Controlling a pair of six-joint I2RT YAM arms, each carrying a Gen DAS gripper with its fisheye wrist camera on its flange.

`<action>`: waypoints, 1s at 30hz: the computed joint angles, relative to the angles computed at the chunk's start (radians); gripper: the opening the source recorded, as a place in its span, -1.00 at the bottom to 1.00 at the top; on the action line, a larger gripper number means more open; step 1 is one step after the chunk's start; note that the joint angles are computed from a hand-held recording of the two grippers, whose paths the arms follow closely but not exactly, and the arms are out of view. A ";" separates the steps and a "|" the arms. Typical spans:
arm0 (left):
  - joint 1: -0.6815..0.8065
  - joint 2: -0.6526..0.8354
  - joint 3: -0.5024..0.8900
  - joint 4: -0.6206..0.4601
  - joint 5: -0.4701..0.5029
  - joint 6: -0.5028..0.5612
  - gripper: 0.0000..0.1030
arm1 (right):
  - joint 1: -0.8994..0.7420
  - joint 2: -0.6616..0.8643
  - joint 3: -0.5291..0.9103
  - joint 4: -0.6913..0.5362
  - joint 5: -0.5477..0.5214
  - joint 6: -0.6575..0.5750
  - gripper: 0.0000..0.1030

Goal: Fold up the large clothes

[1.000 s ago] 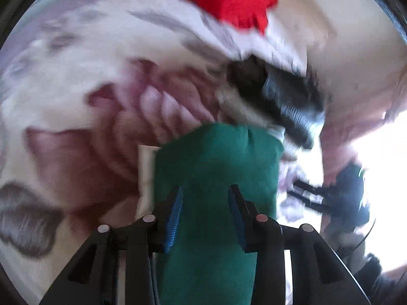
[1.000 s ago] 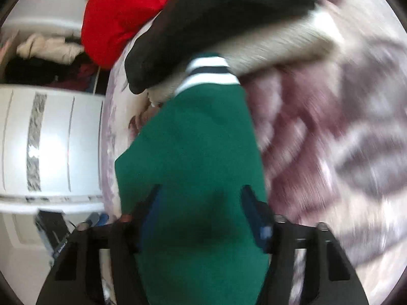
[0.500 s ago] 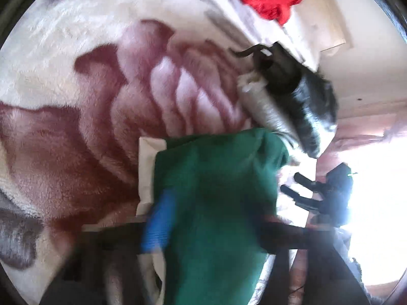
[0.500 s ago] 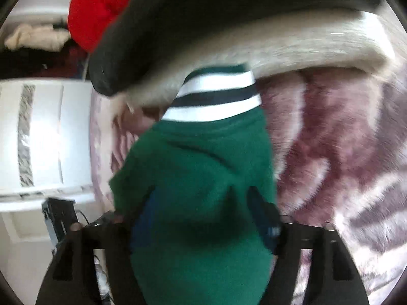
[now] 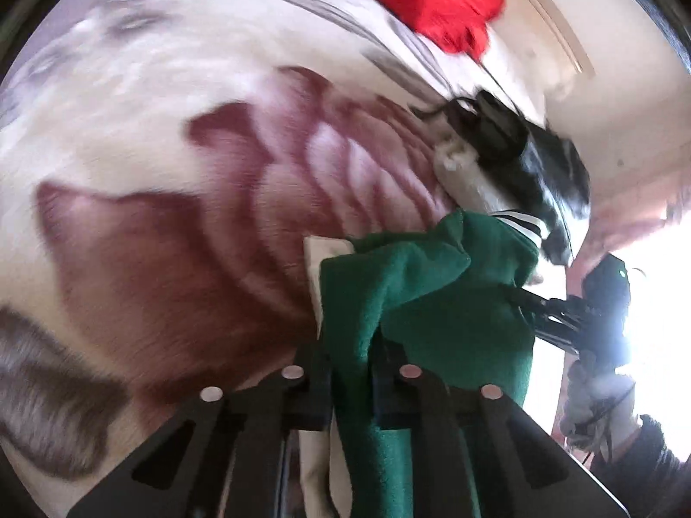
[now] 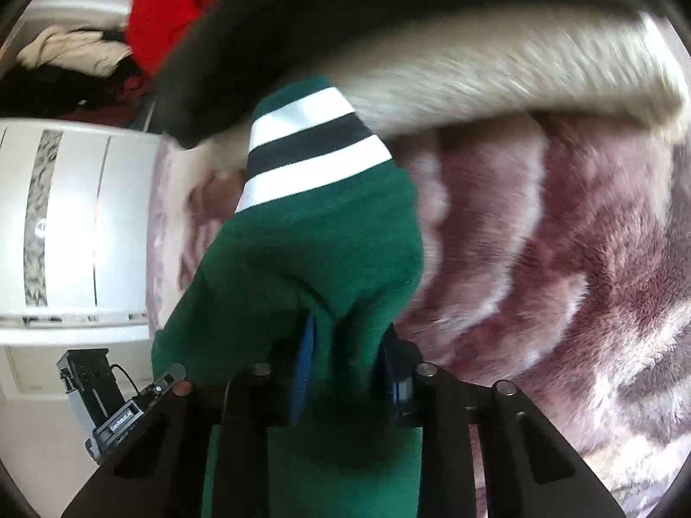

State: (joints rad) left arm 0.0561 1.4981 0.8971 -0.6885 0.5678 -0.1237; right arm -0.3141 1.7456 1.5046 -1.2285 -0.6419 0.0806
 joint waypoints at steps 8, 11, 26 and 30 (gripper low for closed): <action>0.061 0.138 -0.005 -0.020 0.037 0.045 -0.67 | 0.110 0.159 0.172 -0.107 0.151 0.032 -0.20; 0.059 0.110 0.074 -0.150 0.031 0.083 -0.64 | 0.040 0.117 0.199 -0.150 0.115 0.054 -0.19; -0.060 -0.125 -0.160 -0.202 -0.074 0.060 -0.56 | 0.155 -0.070 -0.339 0.062 -0.071 0.100 -0.05; 0.055 -0.273 -0.082 -0.388 -0.056 0.160 -0.60 | 0.142 -0.168 -0.285 -0.011 -0.047 0.130 0.17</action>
